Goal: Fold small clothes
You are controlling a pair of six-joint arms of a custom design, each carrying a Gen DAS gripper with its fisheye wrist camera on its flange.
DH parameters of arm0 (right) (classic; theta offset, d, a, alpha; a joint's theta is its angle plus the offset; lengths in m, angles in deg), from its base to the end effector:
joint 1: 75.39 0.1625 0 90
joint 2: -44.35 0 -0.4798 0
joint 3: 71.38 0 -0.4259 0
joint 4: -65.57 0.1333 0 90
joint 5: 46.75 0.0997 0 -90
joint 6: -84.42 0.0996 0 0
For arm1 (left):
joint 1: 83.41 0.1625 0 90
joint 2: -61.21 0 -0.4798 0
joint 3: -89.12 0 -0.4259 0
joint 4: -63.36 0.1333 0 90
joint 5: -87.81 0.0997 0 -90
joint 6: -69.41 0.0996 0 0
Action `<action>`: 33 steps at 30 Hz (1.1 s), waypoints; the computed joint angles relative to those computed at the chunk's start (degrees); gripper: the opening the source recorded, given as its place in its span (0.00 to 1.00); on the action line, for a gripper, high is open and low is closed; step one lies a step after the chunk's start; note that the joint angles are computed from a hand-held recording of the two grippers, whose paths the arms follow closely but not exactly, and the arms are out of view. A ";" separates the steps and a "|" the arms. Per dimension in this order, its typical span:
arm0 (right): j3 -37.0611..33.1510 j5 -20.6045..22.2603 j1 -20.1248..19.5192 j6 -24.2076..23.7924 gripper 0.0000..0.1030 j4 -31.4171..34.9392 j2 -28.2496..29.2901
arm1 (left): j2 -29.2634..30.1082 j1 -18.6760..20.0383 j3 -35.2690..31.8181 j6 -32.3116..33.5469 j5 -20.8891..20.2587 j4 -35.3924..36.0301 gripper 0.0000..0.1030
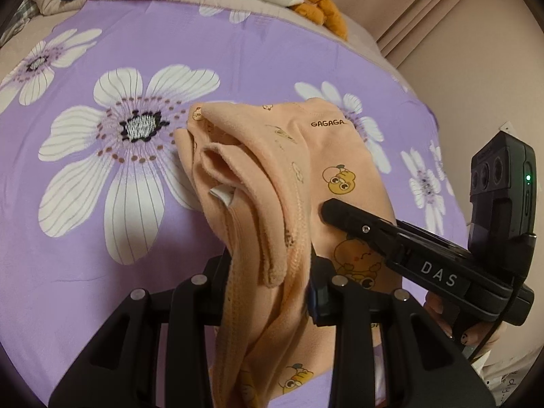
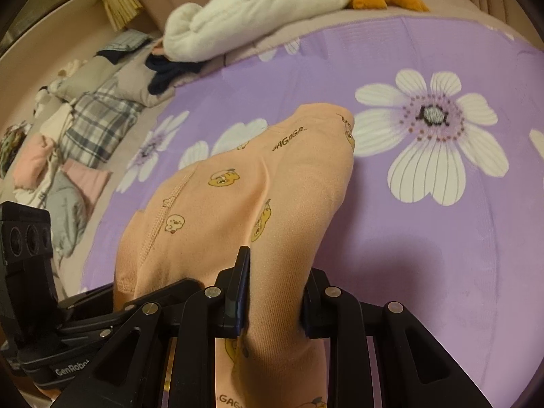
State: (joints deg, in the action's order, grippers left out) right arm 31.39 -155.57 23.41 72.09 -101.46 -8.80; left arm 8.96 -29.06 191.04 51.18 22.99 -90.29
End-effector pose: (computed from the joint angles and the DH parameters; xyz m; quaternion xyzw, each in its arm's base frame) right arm 0.2064 -0.6719 0.1842 0.1377 -0.9493 0.2287 0.1660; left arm -0.2582 -0.6614 0.1538 0.1205 0.9615 -0.2039 0.1391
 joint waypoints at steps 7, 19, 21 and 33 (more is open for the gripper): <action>-0.24 -0.72 -0.90 2.09 0.26 1.96 0.70 | 1.19 0.98 -0.63 -1.02 0.46 2.19 0.33; -0.19 -1.44 -1.80 3.41 0.26 2.74 0.58 | 1.67 1.58 -1.03 -2.26 0.19 3.49 0.37; -0.01 -1.92 -1.75 3.37 0.26 2.33 0.57 | 1.69 1.66 -1.02 -2.77 0.22 3.67 0.39; -0.35 -4.59 -1.31 4.42 0.33 1.79 1.34 | 1.68 1.87 -1.02 -4.72 0.02 4.07 0.46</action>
